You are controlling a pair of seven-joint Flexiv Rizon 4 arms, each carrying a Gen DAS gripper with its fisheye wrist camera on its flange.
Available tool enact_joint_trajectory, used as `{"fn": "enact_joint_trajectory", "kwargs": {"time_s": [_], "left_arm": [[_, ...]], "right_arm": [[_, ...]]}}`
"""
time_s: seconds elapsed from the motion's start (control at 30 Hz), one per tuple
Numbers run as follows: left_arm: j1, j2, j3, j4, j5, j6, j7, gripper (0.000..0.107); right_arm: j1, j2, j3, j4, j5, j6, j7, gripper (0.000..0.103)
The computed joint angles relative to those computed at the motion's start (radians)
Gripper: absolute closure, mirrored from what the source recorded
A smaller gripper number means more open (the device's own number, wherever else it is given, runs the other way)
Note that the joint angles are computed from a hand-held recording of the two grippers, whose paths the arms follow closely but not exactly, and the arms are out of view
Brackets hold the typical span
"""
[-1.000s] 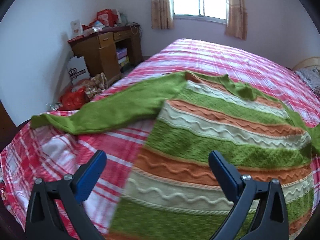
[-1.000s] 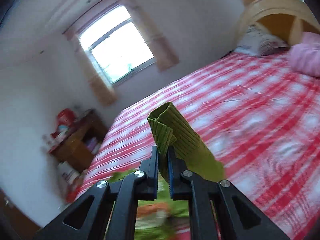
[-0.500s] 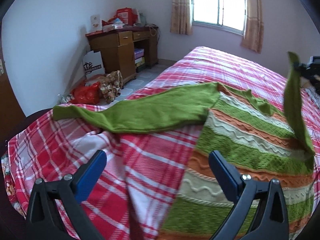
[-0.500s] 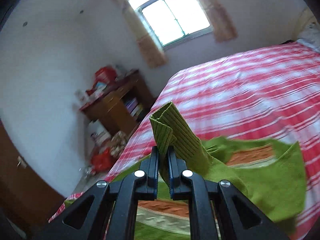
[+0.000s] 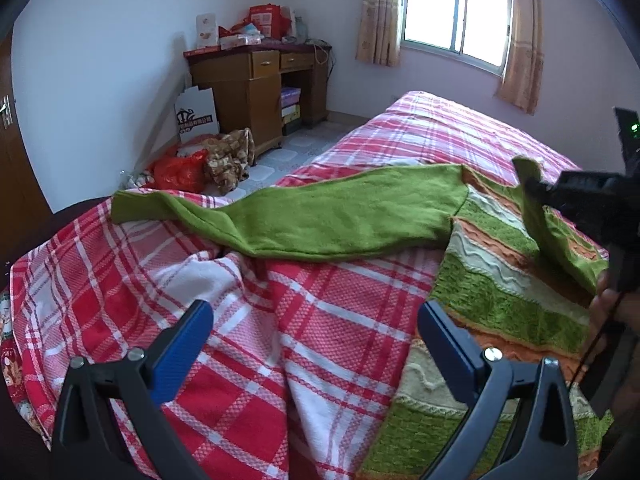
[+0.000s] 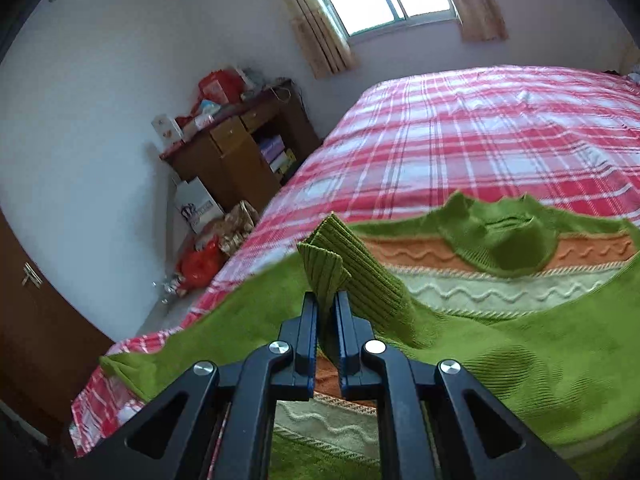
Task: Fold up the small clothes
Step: 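Lift the held sleeve and carry it across the sweater body with the right gripper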
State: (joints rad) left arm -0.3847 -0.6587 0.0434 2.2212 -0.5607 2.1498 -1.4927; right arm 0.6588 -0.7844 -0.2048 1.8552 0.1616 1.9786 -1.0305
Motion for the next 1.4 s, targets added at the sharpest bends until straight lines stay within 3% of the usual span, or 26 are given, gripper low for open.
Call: {"fn": "enact_joint_trajectory", "kwargs": {"time_s": [0.6,0.8,1.17,1.23,1.33,1.4], "left_arm": [[-0.032,-0.013,0.023,-0.023,-0.036,-0.025,0.033,0.004],[-0.046,-0.021,0.029,-0.028,-0.059,-0.029,0.047,0.004],[-0.079,-0.035,0.051,-0.045,-0.099,-0.052,0.075,0.004],[-0.093,-0.033,0.059,-0.044,-0.117,-0.056,0.087,0.004],[-0.114,-0.024,0.067,-0.036,-0.137,-0.052,0.104,0.004],[-0.149,-0.025,0.084,-0.039,-0.177,-0.052,0.132,0.004]], "right_arm": [[-0.038,-0.093,0.03,-0.069,-0.08,-0.066,0.067,0.095],[0.048,-0.106,-0.069,-0.07,-0.074,-0.106,0.085,0.095],[0.117,-0.125,-0.156,-0.077,-0.084,-0.15,0.126,0.093],[0.109,-0.123,-0.147,-0.079,-0.102,-0.15,0.128,0.083],[0.034,-0.109,-0.052,-0.088,-0.162,-0.114,0.09,0.044],[0.033,-0.095,-0.042,-0.081,-0.181,-0.121,0.063,0.042]]}}
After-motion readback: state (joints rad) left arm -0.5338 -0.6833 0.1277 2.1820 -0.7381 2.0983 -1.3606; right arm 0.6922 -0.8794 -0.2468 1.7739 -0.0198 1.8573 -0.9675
